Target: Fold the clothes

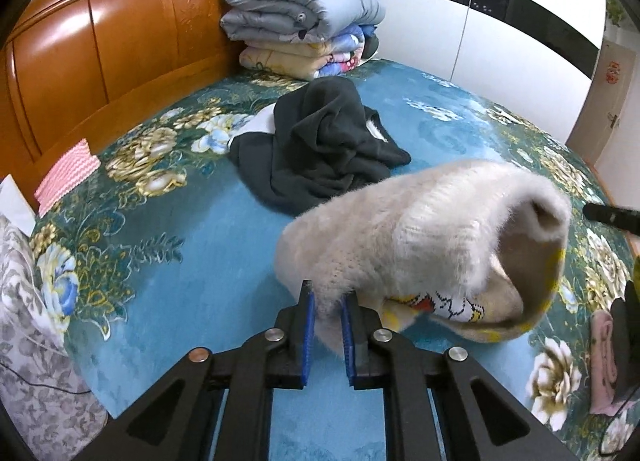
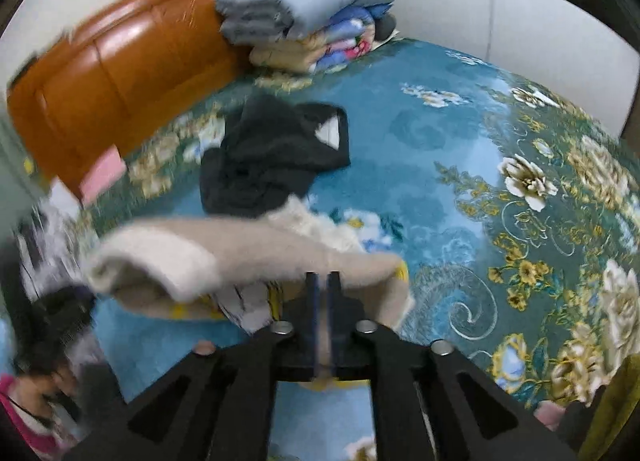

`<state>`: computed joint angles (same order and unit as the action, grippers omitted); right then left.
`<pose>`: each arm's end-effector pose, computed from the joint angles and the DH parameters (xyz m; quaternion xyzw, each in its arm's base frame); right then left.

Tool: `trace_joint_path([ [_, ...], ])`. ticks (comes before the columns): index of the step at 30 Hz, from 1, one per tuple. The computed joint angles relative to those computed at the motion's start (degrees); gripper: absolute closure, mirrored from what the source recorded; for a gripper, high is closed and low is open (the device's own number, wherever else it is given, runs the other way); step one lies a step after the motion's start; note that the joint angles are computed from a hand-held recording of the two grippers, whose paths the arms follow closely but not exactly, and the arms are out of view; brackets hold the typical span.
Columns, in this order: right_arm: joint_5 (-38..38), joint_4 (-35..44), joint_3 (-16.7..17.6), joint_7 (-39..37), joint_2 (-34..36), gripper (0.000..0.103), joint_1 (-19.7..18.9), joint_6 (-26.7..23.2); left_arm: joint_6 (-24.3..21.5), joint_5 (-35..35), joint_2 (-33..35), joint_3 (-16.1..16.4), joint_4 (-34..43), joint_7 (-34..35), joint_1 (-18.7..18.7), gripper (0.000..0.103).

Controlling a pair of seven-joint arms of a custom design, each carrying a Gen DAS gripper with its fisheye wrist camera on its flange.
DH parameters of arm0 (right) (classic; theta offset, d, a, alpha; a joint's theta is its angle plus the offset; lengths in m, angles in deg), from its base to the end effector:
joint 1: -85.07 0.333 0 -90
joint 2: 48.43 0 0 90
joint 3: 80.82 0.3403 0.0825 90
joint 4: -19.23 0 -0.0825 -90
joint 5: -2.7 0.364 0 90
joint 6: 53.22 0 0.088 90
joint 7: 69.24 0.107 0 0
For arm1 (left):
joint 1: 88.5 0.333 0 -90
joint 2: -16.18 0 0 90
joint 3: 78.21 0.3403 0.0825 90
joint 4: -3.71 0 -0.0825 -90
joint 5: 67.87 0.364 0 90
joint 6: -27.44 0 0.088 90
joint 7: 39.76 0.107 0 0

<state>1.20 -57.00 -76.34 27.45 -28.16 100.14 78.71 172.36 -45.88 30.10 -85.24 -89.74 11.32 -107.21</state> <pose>0.6633 0.2229 0.6288 -0.7440 0.5946 -0.1608 0.2589 0.6045 -0.2850 0.5828 -0.6640 0.6618 -0.2795 0.2073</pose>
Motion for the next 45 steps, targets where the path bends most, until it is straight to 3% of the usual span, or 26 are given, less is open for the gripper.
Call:
trace_joint_path([
  [1, -1.56, -0.46, -0.32, -0.25, 0.01, 0.048, 0.52, -0.31, -0.11, 0.04, -0.15, 0.05, -0.17, -0.25, -0.04, 0.090],
  [2, -3.08, -0.46, -0.58, -0.83, 0.53, 0.044, 0.91, -0.27, -0.25, 0.09, -0.25, 0.08, -0.29, -0.44, -0.05, 0.090],
  [7, -11.59, 3.10, -2.81, -1.23, 5.16, 0.044, 3.30, -1.57, -1.31, 0.67, -0.12, 0.03, -0.19, -1.13, -0.23, 0.090],
  [13, -16.49, 5.35, -3.21, -6.40, 7.34, 0.044, 4.07, 0.84, -2.31, -0.43, 0.14, -0.22, -0.11, -0.41, 0.11, 0.090],
  [15, -15.05, 5.52, -2.32, -8.24, 7.41, 0.044, 3.68, 0.78, -2.89, -0.65, 0.13, -0.27, 0.07, -0.40, 0.07, 0.090],
  [16, -14.36, 5.42, -2.13, -8.35, 7.32, 0.048, 3.63, 0.68, -3.17, -0.69, 0.09, -0.31, 0.13, -0.39, 0.01, 0.090],
  [18, -13.76, 4.48, -2.62, -5.87, 6.60, 0.075, 3.91, 0.56, -3.42, -0.62, -0.28, -0.44, -0.16, -0.23, -0.08, 0.090],
  [19, -13.22, 4.33, -2.73, -4.65, 6.34, 0.094, 3.85, 0.03, -3.48, -0.59, -0.50, -0.51, -0.37, -0.14, -0.09, 0.090],
  [25, -8.28, 2.86, -1.75, -0.19, 2.90, 0.098, 1.94, 1.55, -2.28, 1.97, -2.64, -0.39, -1.23, -1.49, 0.05, 0.090],
  [31, -5.50, 0.39, -0.75, 1.32, -3.67, 0.098, 1.05, 7.46, 0.98, 12.08, -7.33, -0.07, -1.01, -4.21, 0.57, 0.091],
  [34, -3.68, -3.33, -0.12, 0.87, -8.60, 0.098, 0.58, 10.32, 1.98, 14.82, -10.87, -0.93, -2.19, -3.78, 2.48, 0.091],
  [37, -1.05, -8.51, 0.49, -1.31, -14.04, 0.100, 0.23, 12.40, 4.23, 13.17, -15.29, -2.15, -5.82, -2.74, 5.15, 0.091],
  [39, 0.66, -13.74, 0.51, -2.12, -18.81, 0.103, 0.37, 15.02, 5.46, 14.18, -18.62, -3.20, -8.45, -3.86, 6.90, 0.103],
  [41, 4.45, -17.83, 0.17, -4.19, -23.17, 0.103, 0.64, 16.89, 8.31, 15.40, -21.89, -4.03, -10.11, -5.33, 8.84, 0.103],
  [45, 3.28, -20.19, -0.61, -5.27, -25.72, 0.103, 1.31, 14.66, 7.86, 13.54, -22.42, -5.88, -6.56, -0.90, 11.25, 0.103],
])
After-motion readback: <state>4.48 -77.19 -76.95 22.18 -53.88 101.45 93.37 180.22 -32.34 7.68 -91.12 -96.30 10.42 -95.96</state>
